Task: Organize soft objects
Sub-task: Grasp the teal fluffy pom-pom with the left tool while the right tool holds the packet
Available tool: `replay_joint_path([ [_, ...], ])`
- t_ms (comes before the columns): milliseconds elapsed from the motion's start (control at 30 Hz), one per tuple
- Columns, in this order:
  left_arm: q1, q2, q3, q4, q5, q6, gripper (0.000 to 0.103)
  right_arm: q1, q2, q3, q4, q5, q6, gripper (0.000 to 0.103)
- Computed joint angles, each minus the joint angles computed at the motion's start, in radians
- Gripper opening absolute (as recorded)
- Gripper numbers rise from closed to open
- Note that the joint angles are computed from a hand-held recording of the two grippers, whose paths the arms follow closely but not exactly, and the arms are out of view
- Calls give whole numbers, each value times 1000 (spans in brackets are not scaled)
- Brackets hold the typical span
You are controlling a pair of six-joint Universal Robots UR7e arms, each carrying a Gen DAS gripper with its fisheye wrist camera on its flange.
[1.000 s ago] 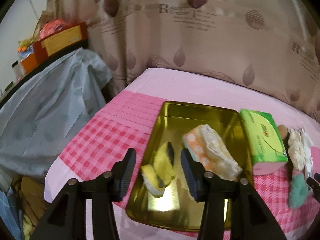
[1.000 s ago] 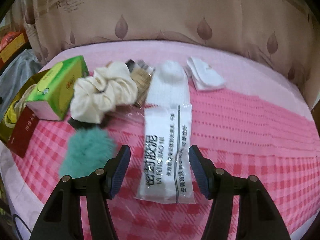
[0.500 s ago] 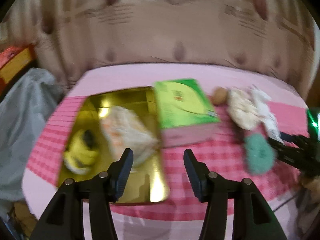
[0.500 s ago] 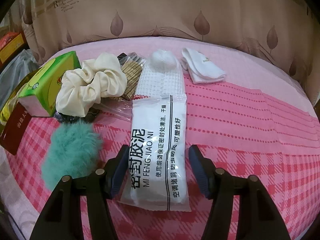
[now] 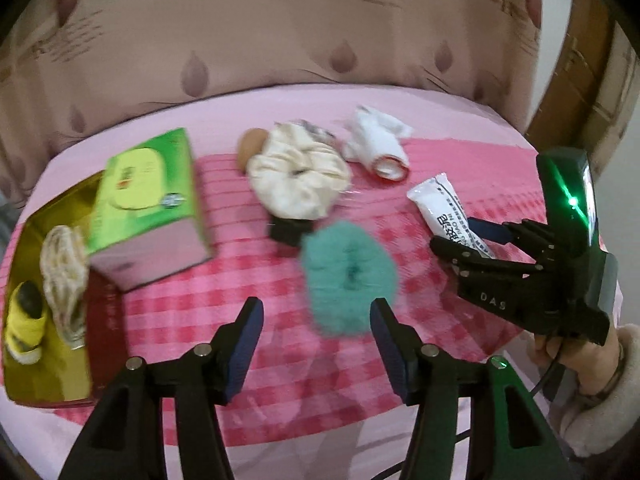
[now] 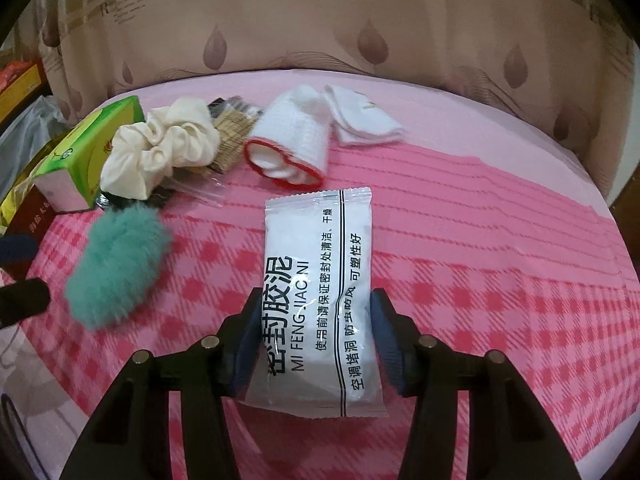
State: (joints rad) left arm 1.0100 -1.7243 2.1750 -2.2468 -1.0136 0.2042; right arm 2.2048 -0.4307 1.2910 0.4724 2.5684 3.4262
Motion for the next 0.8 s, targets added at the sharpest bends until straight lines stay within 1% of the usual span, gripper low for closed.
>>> replay_joint_path([
  [100, -5, 26, 2, 6, -14, -11, 57, -3, -23, 34, -22, -8, 11, 48],
  [167, -4, 52, -3, 6, -27, -13, 58, -2, -19, 28, -20, -1, 8, 48],
  [367, 1, 140, -6, -49, 13, -18, 58, -2, -10, 13, -19, -3, 4, 49],
  [467, 11, 185, -15, -71, 52, -36, 58, 0, -7, 10, -17, -1, 5, 50],
  [533, 35, 203, -39, -55, 31, -62, 57, 1, -8, 12, -17, -1, 7, 50],
  [567, 45, 209, -51, -44, 19, -75, 54, 0, -9, 12, -18, -2, 5, 51],
  [600, 53, 209, -54, -53, 4, -76, 41, 0, -8, 11, -17, -1, 5, 51],
  [633, 57, 205, -56, -60, -4, -78, 33, 0, -8, 12, -18, 0, 5, 51],
  [667, 57, 208, -59, -54, 7, -84, 27, 0, -8, 12, -19, 0, 5, 51],
  [700, 55, 210, -61, -52, 18, -88, 24, 0, -8, 12, -19, 0, 5, 51],
  [800, 62, 204, -68, -46, 1, -84, 22, 0, -8, 12, -18, 0, 5, 51],
])
